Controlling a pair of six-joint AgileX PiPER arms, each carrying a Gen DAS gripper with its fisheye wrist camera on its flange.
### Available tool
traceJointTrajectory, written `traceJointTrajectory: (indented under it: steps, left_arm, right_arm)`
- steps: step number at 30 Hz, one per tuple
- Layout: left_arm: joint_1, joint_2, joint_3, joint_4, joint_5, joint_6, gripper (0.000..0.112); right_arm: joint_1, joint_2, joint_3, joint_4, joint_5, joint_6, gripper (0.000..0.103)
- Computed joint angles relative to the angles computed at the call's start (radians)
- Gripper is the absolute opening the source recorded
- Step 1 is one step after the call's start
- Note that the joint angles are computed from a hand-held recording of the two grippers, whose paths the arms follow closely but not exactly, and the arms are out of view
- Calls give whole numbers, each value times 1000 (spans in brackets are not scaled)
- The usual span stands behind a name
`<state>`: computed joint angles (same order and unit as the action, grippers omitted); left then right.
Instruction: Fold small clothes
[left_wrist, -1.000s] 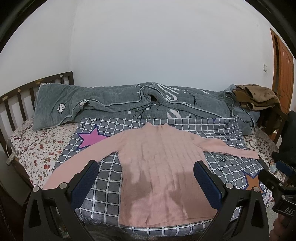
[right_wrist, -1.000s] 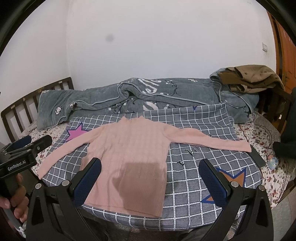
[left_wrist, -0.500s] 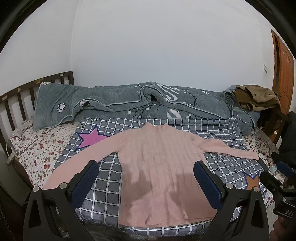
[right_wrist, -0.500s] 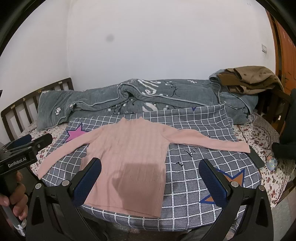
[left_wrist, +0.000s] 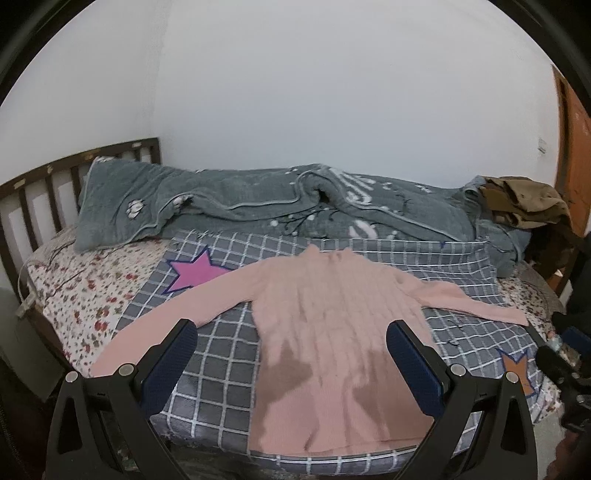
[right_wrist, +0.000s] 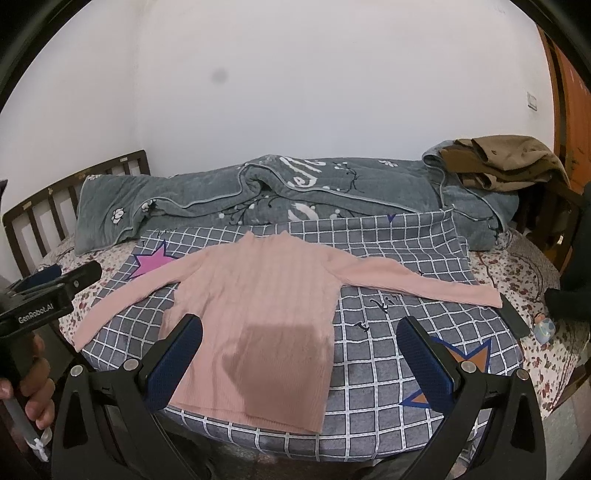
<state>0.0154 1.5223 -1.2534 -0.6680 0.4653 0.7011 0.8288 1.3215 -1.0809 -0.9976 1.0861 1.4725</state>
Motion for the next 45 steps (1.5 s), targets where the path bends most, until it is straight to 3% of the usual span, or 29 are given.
traceJointTrajectory:
  steps: [7, 11, 13, 17, 20, 23, 26, 29, 32, 40, 42, 45]
  left_arm:
    - [60, 107, -8, -72, -21, 50, 103]
    - [118, 168, 2, -268, -25, 247, 103]
    - [157, 211, -15, -349, 11, 299, 103]
    - [203, 334, -122, -277, 102, 190, 99]
    - [237, 417, -168, -279, 94, 168, 98]
    - [277, 518, -270, -224, 127, 117, 89]
    - [318, 616, -382, -171, 148, 22, 86]
    - [364, 728, -529, -119, 223, -93, 85]
    - [403, 818, -641, -120, 304, -172, 78]
    - [440, 982, -843, -208, 442, -276, 75]
    - [441, 1012, -882, -217, 452, -306, 73]
    - [443, 1039, -910, -212, 408, -344, 63]
  right_arm:
    - [-49, 23, 37, -9, -94, 19, 103]
    - [-100, 61, 58, 10, -195, 15, 103]
    - [-117, 84, 65, 5, -229, 26, 103]
    - [-142, 150, 76, -36, -290, 51, 103]
    - [-145, 197, 86, -112, -308, 117, 103]
    - [-196, 222, 99, -149, -403, 162, 103]
    - [-241, 251, 113, -247, -476, 261, 103]
    - [-299, 295, 102, -302, -567, 304, 103]
    - [-385, 357, 43, -159, -721, 147, 102]
    - [-470, 510, -133, 8, -829, -113, 98]
    - [-480, 537, -152, -34, -853, -89, 98]
    - [-491, 565, -165, -23, -884, -123, 98]
